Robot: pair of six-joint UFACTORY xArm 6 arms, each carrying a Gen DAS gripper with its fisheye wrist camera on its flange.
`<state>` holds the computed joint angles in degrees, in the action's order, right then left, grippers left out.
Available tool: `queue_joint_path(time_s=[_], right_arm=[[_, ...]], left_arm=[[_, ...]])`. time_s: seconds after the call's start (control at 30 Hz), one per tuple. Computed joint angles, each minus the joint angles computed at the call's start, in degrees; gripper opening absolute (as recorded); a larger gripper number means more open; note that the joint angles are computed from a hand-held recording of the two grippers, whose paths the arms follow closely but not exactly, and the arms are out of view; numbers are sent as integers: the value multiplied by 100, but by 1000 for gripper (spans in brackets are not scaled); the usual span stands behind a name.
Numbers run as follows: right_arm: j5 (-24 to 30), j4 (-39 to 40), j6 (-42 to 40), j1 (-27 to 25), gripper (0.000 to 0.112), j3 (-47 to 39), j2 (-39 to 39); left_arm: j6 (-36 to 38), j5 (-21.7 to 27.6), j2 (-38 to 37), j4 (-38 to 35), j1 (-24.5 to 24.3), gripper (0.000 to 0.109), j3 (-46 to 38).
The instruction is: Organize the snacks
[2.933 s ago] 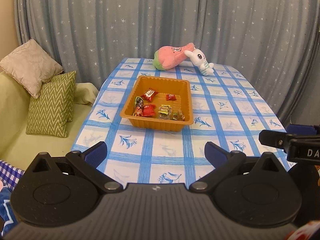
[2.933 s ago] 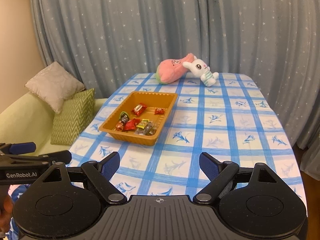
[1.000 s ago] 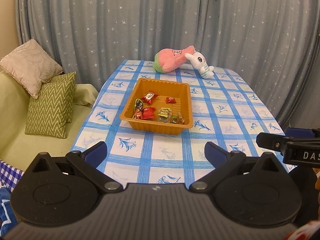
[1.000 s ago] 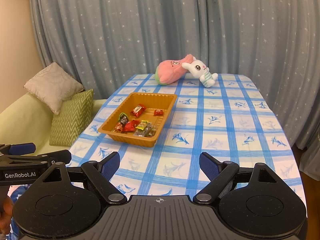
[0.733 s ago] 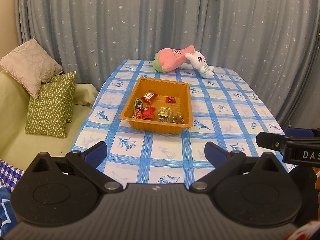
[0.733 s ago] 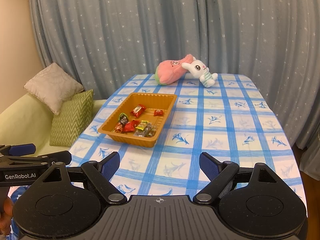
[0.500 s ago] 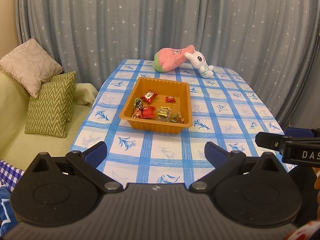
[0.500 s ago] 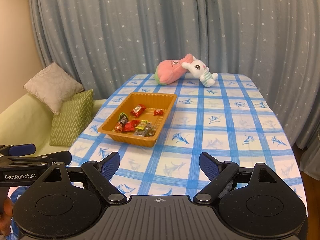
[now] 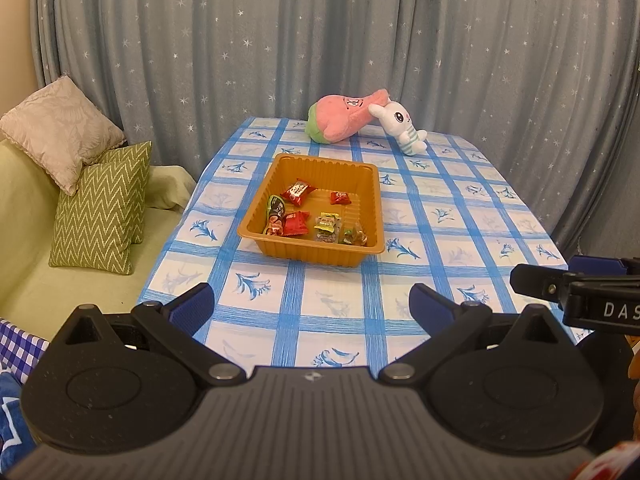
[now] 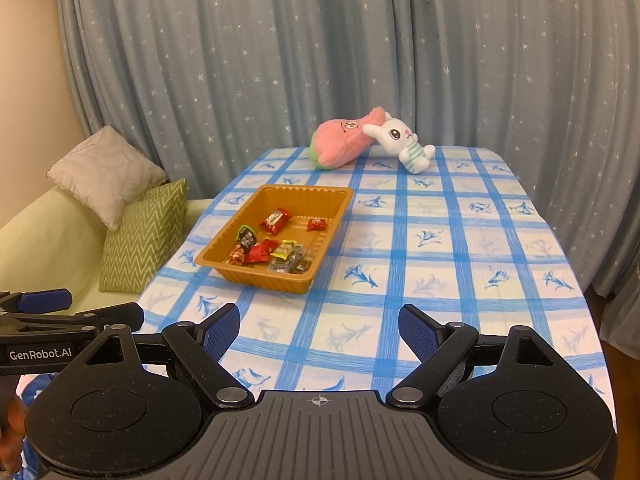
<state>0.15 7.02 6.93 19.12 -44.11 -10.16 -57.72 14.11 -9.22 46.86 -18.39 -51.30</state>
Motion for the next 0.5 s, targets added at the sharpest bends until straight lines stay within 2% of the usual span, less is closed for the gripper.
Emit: queue_joint_path(time_s=[0.3, 0.4, 0.5], right_arm=[[4, 43, -26, 7, 86, 0, 4], [-3, 57, -47, 8, 86, 2, 4], [5, 47, -27, 6, 86, -4, 8]], left_arm=[[-28, -113, -31, 33, 17, 103, 64], [-241, -149, -22, 226, 44, 103, 58], [-125, -186, -6, 99, 72, 103, 62]])
